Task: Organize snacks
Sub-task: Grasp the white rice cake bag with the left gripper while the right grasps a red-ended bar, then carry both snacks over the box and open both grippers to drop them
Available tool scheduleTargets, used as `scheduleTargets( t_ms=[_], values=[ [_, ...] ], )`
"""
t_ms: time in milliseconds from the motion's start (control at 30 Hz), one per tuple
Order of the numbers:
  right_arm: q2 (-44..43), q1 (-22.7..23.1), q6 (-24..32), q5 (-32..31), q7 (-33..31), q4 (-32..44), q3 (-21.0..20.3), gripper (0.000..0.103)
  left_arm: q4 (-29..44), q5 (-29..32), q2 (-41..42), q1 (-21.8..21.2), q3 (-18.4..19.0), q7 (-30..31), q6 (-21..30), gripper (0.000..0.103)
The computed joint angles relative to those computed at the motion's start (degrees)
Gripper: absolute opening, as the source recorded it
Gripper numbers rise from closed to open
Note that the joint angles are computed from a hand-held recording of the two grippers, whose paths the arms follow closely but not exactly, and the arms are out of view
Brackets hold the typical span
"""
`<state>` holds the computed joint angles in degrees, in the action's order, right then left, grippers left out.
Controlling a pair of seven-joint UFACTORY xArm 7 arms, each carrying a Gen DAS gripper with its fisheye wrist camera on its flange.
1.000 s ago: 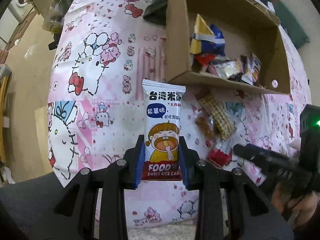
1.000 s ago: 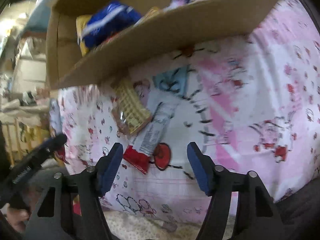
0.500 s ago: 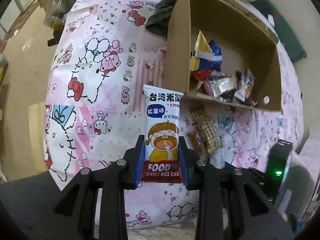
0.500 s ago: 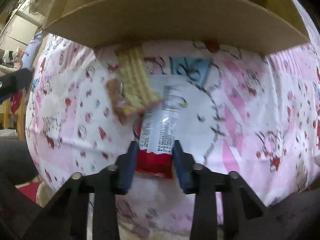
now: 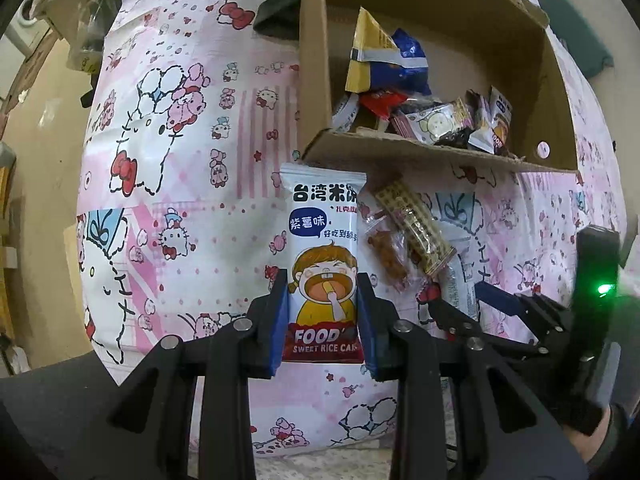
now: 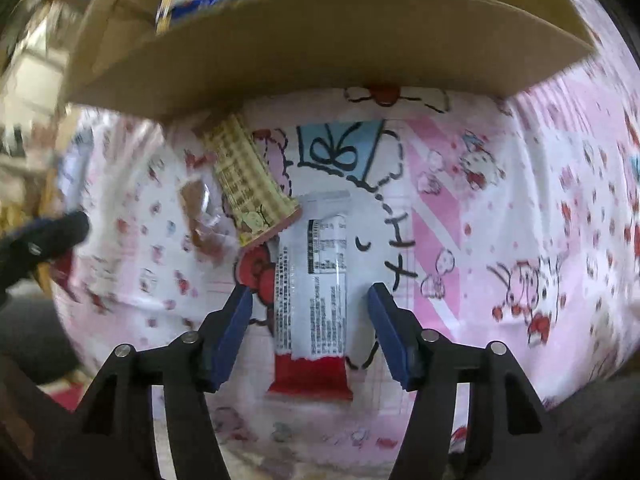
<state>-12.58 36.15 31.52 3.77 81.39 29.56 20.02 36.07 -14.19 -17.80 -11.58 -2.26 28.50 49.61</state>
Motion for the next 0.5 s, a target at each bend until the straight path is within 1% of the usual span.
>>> scheduleTargets(
  t_ms=[33, 67, 133, 167, 233, 333, 367, 433, 500],
  values=[
    [1.0, -0.4, 3.2, -2.0, 0.1, 1.7, 0.6, 0.037, -0.1, 0.2, 0.0, 0.0, -0.1, 0.0, -0.3, 0.027],
    [1.1, -0.4, 4.4, -3.1, 0.2, 2.3, 0.9, 0.033, -0.3, 0.5, 0.0, 0.0, -0.3, -0.2, -0.6, 0.027],
    [-0.9, 0.5, 2.1, -1.5, 0.8, 0.4, 0.9, 0.032, -0.5, 1.1, 0.2, 0.1, -0.4, -0.4, -0.9, 0.027],
    [-2.2, 0.9, 1.3, -0.8, 2.4, -0.8, 1.3, 0.032, -0.5, 1.5, 0.4, 0.1, -0.6, -0.7, -0.9, 0.027],
    [-6.1, 1.0, 3.3, -1.1, 6.7, -2.7, 2.6, 0.032, -0.8, 2.3, 0.6, 0.1, -0.8, -1.1, -1.1, 0.027],
    [-12.5, 1.7, 2.5, 0.0, 10.9, -6.5, 3.0, 0.032, -1.6, 3.3, 0.0, -0.1, -1.3, -1.8, -2.0, 0.027],
    [-14.3, 1.3, 3.1, -0.5, 12.0, -7.1, 3.3, 0.032, -1.8, 3.5, -0.1, -0.2, -1.3, -1.9, -2.3, 0.027],
    [-17.4, 0.7, 5.9, -2.1, 15.0, -7.2, 5.0, 0.032, -2.2, 4.1, -0.2, -0.3, -1.4, -2.3, -3.1, 0.027],
    [-21.5, 0.7, 8.7, -2.9, 17.3, -8.1, 5.5, 0.032, -2.6, 4.7, -0.2, -0.4, -1.6, -3.0, -3.9, 0.027]
  ],
)
